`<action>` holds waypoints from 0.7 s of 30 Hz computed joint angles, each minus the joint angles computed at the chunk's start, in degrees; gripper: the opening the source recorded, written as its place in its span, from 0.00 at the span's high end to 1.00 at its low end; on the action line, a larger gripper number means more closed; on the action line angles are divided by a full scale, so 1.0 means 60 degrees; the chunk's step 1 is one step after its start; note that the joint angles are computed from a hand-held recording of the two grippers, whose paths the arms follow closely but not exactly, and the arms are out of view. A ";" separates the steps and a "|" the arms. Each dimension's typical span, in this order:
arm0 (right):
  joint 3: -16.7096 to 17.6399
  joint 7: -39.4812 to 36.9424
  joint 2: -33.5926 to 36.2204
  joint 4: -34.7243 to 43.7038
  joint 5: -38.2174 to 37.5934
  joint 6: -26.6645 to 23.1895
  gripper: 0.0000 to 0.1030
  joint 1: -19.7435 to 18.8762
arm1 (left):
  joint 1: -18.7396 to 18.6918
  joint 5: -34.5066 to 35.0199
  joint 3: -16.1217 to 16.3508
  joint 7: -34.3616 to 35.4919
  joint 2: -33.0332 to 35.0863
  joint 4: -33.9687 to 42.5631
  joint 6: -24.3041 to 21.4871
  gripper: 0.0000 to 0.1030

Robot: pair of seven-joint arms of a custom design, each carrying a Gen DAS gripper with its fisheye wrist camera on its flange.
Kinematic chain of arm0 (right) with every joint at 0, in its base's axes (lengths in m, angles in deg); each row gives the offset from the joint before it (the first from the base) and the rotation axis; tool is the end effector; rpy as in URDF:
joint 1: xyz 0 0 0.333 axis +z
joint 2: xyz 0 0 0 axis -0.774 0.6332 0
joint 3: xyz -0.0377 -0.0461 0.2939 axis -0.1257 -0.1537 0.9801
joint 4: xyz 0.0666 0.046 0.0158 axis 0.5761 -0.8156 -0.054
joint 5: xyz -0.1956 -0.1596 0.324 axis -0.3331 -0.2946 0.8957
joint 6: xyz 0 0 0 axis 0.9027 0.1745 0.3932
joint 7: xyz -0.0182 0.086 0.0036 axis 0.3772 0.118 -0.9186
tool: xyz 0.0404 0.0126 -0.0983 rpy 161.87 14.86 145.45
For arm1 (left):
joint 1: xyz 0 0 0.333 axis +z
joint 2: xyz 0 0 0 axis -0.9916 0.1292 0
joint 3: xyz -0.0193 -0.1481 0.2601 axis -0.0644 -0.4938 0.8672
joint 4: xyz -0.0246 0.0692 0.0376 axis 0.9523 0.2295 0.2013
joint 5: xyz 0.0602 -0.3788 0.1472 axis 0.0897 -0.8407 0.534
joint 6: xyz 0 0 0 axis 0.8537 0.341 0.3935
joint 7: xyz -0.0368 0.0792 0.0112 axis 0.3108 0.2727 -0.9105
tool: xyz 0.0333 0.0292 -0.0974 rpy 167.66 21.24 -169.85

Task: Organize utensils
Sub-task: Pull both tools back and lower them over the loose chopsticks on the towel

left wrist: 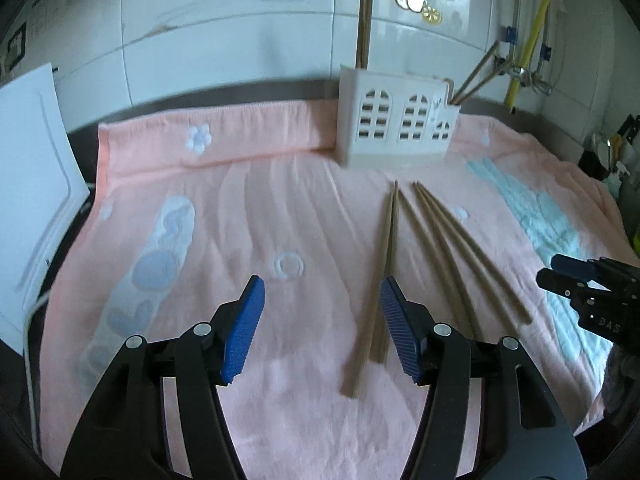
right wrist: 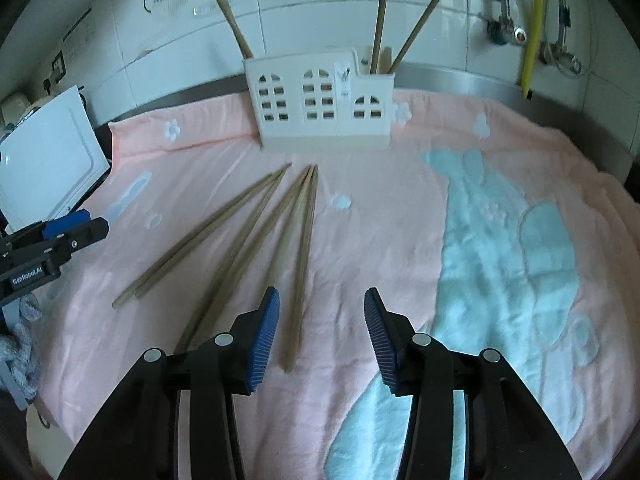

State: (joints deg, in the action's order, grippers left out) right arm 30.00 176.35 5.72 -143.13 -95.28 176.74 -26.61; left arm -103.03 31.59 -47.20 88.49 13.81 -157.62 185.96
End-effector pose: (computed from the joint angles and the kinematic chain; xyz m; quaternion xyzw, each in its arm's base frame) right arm 0.4301 0.3773 0.4716 -0.7633 0.5161 -0.1794 0.3448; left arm 0.3773 -0.3743 0.5008 -0.6833 0.6051 -0.2890 0.2890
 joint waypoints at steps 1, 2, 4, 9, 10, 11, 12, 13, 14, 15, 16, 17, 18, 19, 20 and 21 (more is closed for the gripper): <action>0.0008 -0.0023 0.0062 -0.0001 0.0054 -0.0006 0.61 0.0028 | -0.0020 -0.0035 0.0005 -0.0002 -0.0008 -0.0049 0.0033 0.42; 0.0008 -0.0035 0.0129 0.0027 0.0082 -0.0033 0.64 0.0055 | -0.0046 -0.0076 0.0002 0.0005 -0.0006 -0.0111 0.0062 0.42; -0.0036 -0.0203 0.0243 0.0086 0.0266 -0.0069 0.65 0.0163 | -0.0091 -0.0135 -0.0001 0.0089 0.0005 -0.0166 0.0088 0.42; -0.0190 -0.0625 0.0596 0.0266 0.0692 -0.0125 0.72 0.0462 | -0.0184 -0.0290 0.0043 0.0410 0.0188 -0.0175 0.0286 0.46; -0.0221 -0.0611 0.0657 0.0320 0.0671 -0.0150 0.73 0.0503 | -0.0196 -0.0317 0.0062 0.0466 0.0236 -0.0172 0.0374 0.48; -0.0255 -0.0630 0.0706 0.0351 0.0699 -0.0162 0.75 0.0551 | -0.0204 -0.0330 0.0063 0.0507 0.0286 -0.0144 0.0410 0.50; -0.0293 -0.0652 0.0727 0.0355 0.0729 -0.0153 0.77 0.0592 | -0.0216 -0.0344 0.0073 0.0589 0.0358 -0.0111 0.0464 0.51; -0.0326 -0.0657 0.0747 0.0367 0.0745 -0.0145 0.77 0.0624 | -0.0227 -0.0355 0.0082 0.0662 0.0426 -0.0075 0.0499 0.55; -0.0355 -0.0634 0.0740 0.0357 0.0727 -0.0142 0.78 0.0649 | -0.0236 -0.0375 0.0103 0.0727 0.0492 -0.0043 0.0558 0.58; -0.0378 -0.0597 0.0752 0.0373 0.0692 -0.0161 0.79 0.0663 | -0.0241 -0.0392 0.0123 0.0773 0.0547 -0.0012 0.0614 0.60; -0.0400 -0.0596 0.0775 0.0395 0.0693 -0.0175 0.80 0.0676 | -0.0243 -0.0416 0.0154 0.0847 0.0617 0.0029 0.0685 0.64; -0.0421 -0.0591 0.0792 0.0412 0.0709 -0.0190 0.80 0.0689 | -0.0241 -0.0429 0.0174 0.0921 0.0708 0.0098 0.0709 0.66; -0.0440 -0.0596 0.0808 0.0424 0.0726 -0.0197 0.81 0.0701 | -0.0242 -0.0444 0.0196 0.0999 0.0775 0.0149 0.0709 0.67; -0.0457 -0.0624 0.0820 0.0436 0.0752 -0.0203 0.82 0.0713 | -0.0247 -0.0462 0.0215 0.1082 0.0857 0.0213 0.0702 0.70; -0.0470 -0.0647 0.0835 0.0450 0.0778 -0.0219 0.83 0.0726 | -0.0255 -0.0517 0.0258 0.1220 0.0964 0.0290 0.0733 0.73; -0.0484 -0.0688 0.0856 0.0467 0.0815 -0.0227 0.83 0.0737 | -0.0265 -0.0552 0.0289 0.1309 0.1019 0.0324 0.0768 0.74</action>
